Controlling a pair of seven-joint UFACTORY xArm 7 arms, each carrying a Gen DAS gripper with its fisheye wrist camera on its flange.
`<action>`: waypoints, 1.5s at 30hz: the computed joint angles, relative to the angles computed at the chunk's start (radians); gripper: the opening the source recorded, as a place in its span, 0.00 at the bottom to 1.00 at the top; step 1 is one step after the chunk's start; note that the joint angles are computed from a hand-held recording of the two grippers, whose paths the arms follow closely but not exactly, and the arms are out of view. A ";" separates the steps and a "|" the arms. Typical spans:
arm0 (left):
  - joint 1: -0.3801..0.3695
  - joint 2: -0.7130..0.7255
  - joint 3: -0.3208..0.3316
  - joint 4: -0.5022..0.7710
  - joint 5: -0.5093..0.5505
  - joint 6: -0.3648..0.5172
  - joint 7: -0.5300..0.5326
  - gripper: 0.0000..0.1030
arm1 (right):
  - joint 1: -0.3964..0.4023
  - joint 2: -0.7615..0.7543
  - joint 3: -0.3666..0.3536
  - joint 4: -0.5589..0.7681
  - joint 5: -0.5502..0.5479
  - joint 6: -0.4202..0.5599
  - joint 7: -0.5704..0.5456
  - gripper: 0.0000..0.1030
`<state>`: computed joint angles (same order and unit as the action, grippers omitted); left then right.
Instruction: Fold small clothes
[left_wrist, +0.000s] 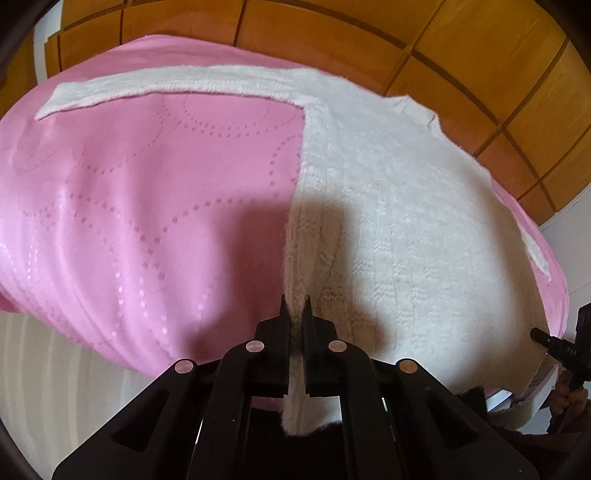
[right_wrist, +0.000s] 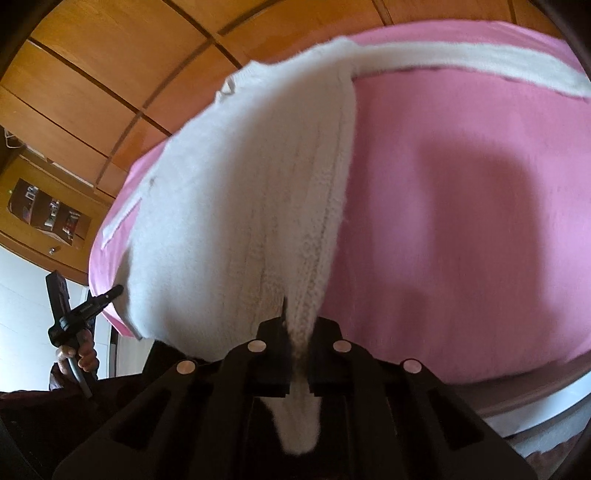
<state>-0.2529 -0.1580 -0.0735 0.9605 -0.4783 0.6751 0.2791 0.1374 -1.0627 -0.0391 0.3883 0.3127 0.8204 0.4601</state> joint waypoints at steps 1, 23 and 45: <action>-0.001 0.002 -0.001 0.000 0.002 0.003 0.002 0.04 | 0.008 0.000 0.000 -0.010 0.011 -0.006 0.003 0.05; -0.038 0.204 -0.076 0.234 0.192 -0.223 -0.310 0.67 | -0.522 0.304 -0.226 0.091 -0.078 -0.384 0.130 0.43; -0.042 0.286 -0.116 0.282 0.129 -0.206 -0.188 0.67 | -0.271 0.854 -0.107 0.717 -0.059 -0.372 -0.139 0.06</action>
<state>-0.2947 0.1279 -0.1900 1.2422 -0.3488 0.4693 0.0907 -0.1333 -0.2089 -0.1464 1.1051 0.2540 0.4486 0.3212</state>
